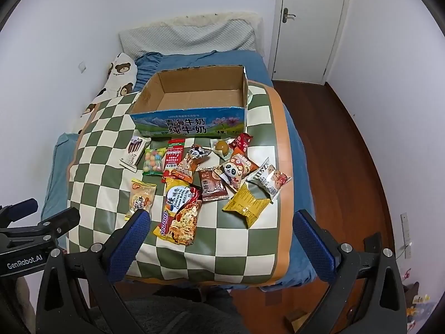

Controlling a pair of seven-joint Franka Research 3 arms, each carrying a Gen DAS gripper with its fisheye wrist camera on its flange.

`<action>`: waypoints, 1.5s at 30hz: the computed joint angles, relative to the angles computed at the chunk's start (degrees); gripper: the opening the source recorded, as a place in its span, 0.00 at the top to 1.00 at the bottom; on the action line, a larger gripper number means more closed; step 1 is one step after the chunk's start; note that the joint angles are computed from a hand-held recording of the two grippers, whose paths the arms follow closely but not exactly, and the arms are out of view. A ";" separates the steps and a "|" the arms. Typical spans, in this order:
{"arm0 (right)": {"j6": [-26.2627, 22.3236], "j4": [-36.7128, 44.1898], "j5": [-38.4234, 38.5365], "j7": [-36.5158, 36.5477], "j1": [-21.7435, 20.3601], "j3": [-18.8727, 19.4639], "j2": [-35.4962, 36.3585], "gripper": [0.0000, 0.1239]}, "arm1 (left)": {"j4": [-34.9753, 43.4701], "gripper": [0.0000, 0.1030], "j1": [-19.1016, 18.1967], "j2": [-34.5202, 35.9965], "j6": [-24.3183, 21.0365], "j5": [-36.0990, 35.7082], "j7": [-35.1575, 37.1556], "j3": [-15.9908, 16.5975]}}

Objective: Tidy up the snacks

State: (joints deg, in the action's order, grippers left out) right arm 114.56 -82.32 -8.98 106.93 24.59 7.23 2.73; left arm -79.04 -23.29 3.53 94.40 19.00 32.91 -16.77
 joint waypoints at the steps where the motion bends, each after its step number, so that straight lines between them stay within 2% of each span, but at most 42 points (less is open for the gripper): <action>1: -0.02 -0.02 -0.05 0.05 0.04 0.02 -0.05 0.17 | 0.04 0.00 0.02 -0.02 0.00 -0.03 0.06 0.02; 18: -0.26 0.69 -0.18 0.31 0.11 -0.03 0.32 0.17 | -1.18 0.00 0.00 -0.92 1.48 0.37 -0.59 -0.06; 45: -0.05 0.94 -0.10 0.61 0.32 0.02 -0.26 0.17 | -0.85 0.00 -0.03 -1.15 1.44 0.60 -0.91 -0.22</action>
